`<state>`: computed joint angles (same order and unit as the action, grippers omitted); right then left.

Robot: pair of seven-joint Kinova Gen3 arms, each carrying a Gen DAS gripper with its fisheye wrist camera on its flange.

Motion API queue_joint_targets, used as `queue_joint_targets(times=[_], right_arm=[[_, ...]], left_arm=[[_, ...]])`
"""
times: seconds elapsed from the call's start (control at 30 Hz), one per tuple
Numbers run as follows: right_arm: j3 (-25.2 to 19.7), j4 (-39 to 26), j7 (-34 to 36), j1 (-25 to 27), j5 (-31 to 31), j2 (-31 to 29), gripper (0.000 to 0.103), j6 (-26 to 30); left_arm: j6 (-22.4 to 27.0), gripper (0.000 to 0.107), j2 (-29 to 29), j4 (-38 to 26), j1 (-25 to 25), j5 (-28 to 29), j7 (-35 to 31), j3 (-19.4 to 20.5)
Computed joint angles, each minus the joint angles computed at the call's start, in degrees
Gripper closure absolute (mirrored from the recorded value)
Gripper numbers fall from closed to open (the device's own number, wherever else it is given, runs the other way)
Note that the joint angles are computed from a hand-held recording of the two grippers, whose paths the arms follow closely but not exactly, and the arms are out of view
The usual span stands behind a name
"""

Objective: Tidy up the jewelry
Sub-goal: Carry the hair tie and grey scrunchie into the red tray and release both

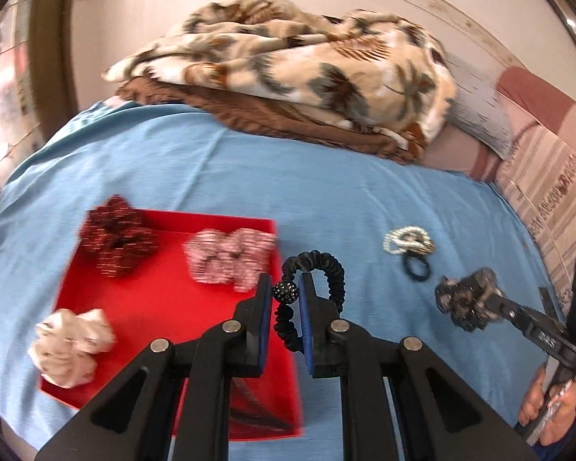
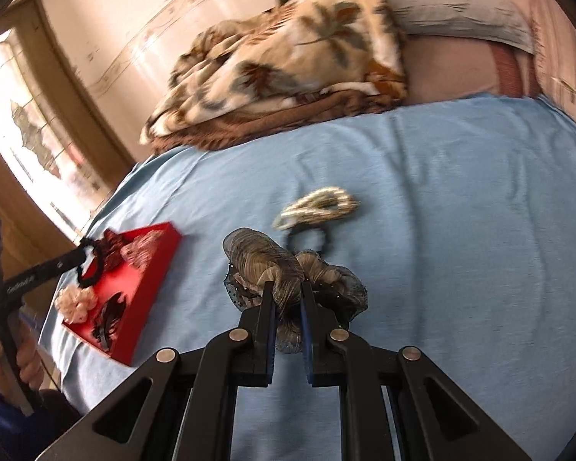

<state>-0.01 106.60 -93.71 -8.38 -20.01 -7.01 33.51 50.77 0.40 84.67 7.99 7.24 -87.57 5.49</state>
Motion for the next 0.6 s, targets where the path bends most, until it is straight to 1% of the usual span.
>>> queue_joint_targets(times=[0.2, 0.33, 0.4, 0.5, 0.6], right_arm=[[-4.71, -6.73, -2.76, -3.99, 2.73, 4.16, 0.091, 1.85], [-6.61, -10.90, -3.25, -6.62, 2.89, 7.42, 0.091, 2.33], [-7.46, -13.50, -2.89, -7.78, 2.08, 9.61, 0.091, 2.89], [-8.38, -16.75, -2.03, -8.50, -0.39, 12.56, 0.091, 3.72], [-9.00, -19.86, -2.80, -9.34, -0.73, 15.38, 0.091, 4.24]], left_arm=[[0.33, 0.094, -0.31, 0.68, -3.81, 0.04, -1.50, -2.86], [0.79, 0.094, 0.48, 1.16, -6.76, 3.27, -3.51, -4.49], [1.18, 0.094, 1.41, 1.09, -8.21, 4.30, -4.35, -5.07], [2.22, 0.094, 2.76, 0.64, -9.80, 4.77, -3.85, -5.44], [3.22, 0.094, 4.50, -0.33, -11.50, 5.75, -3.59, -5.75]])
